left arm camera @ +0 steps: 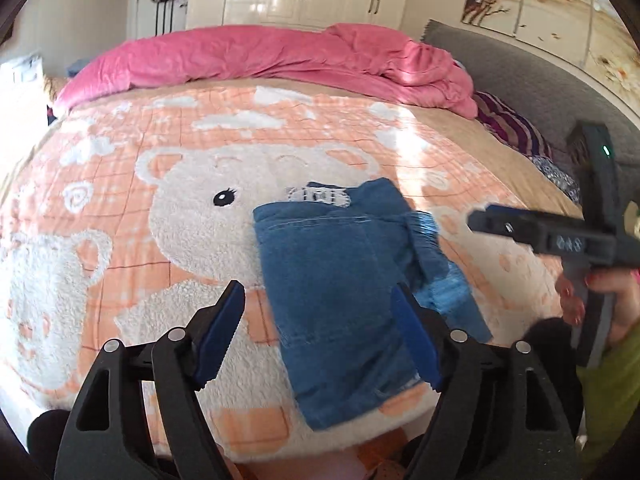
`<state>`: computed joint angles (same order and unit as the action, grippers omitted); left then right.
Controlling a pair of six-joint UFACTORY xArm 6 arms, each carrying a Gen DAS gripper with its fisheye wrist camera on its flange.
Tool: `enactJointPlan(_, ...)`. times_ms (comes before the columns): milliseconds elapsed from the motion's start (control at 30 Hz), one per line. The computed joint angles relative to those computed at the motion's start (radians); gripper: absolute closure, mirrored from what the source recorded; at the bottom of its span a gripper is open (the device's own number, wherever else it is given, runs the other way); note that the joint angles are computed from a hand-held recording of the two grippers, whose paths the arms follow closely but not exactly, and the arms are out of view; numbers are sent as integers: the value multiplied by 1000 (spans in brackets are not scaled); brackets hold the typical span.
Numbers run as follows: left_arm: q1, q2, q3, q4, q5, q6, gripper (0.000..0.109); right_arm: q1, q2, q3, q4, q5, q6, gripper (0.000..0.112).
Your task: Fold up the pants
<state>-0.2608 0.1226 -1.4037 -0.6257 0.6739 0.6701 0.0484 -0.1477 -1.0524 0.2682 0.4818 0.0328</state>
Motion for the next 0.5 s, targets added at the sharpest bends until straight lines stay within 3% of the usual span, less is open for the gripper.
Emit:
enactJointPlan(267, 20, 171, -159, 16, 94, -105, 34, -4, 72, -21, 66, 33, -34, 40)
enactJointPlan(367, 12, 189, -162, 16, 76, -98, 34, 1, 101, -28, 101, 34, -68, 43)
enactJointPlan(433, 5, 194, -158, 27, 57, -98, 34, 4, 112, -25, 193, 23, -124, 50)
enactJointPlan(500, 1, 199, -161, 29, 54, -99, 34, 6, 120, -22, 249, 12, -148, 51)
